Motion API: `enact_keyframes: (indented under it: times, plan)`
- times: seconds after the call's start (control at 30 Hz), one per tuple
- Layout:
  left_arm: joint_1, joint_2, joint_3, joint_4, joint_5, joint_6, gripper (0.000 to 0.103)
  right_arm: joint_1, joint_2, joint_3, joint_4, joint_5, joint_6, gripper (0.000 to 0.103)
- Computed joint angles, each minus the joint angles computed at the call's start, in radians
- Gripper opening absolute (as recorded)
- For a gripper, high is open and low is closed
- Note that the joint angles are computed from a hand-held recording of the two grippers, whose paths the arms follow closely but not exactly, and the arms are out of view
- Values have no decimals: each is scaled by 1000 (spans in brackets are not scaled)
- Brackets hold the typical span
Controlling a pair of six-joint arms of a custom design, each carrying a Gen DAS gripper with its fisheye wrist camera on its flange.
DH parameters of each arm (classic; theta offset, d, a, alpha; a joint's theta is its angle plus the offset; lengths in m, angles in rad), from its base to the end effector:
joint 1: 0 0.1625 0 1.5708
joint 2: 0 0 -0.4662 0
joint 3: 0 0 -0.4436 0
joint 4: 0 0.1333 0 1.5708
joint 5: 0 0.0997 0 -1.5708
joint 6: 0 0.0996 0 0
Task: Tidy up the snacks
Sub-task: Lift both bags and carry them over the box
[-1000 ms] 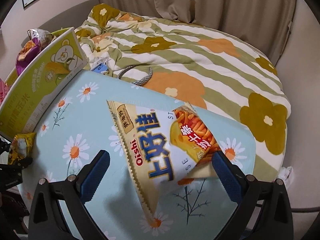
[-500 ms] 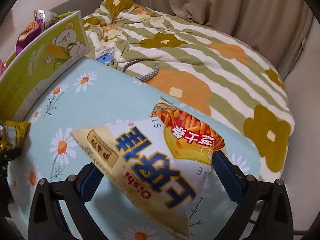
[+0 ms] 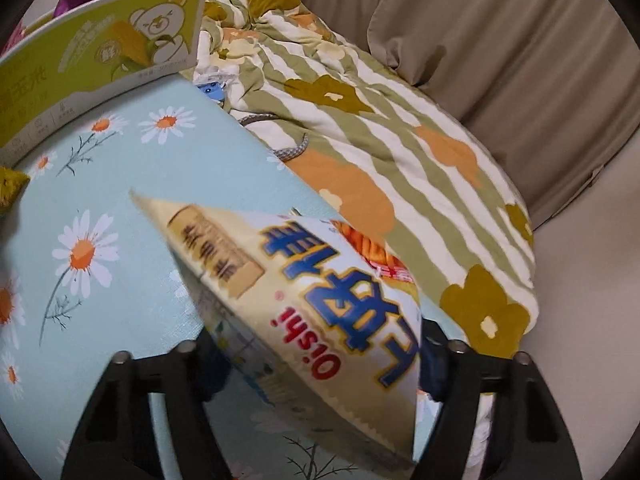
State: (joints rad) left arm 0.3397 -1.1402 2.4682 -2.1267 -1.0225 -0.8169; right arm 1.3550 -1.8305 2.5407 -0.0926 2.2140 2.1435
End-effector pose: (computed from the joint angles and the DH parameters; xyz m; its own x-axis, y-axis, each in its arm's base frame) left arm -0.2338 -0.2790 0.0251 -0.4524 0.4597 -0.7642 0.5050 0.8383 0.2053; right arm 0.0239 -0.2344 0.1964 -0.4710 -0.1237 0.8734 -0.5017 0.8519 -0.1499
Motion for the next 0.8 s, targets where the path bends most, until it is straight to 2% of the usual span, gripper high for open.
enact_keyframes:
  times: [0.23, 0.33, 0.5, 0.67, 0.8]
  plan:
    - [-19, -21, -3, -9, 1, 11, 49, -11, -50, -15, 98, -55, 113, 62]
    - [-33, -43, -9, -9, 1, 19, 49, 32, -68, -25, 157, -50, 190, 62]
    - [-63, -104, -19, -6, 3, 27, 49, 204, -51, -63, 252, 33, 353, 62]
    - [-89, -192, -54, 29, 39, 37, 49, 420, 19, -134, 381, 103, 602, 62]
    - [-82, -277, -89, 63, 110, 67, 49, 576, 106, -204, 460, 130, 798, 62]
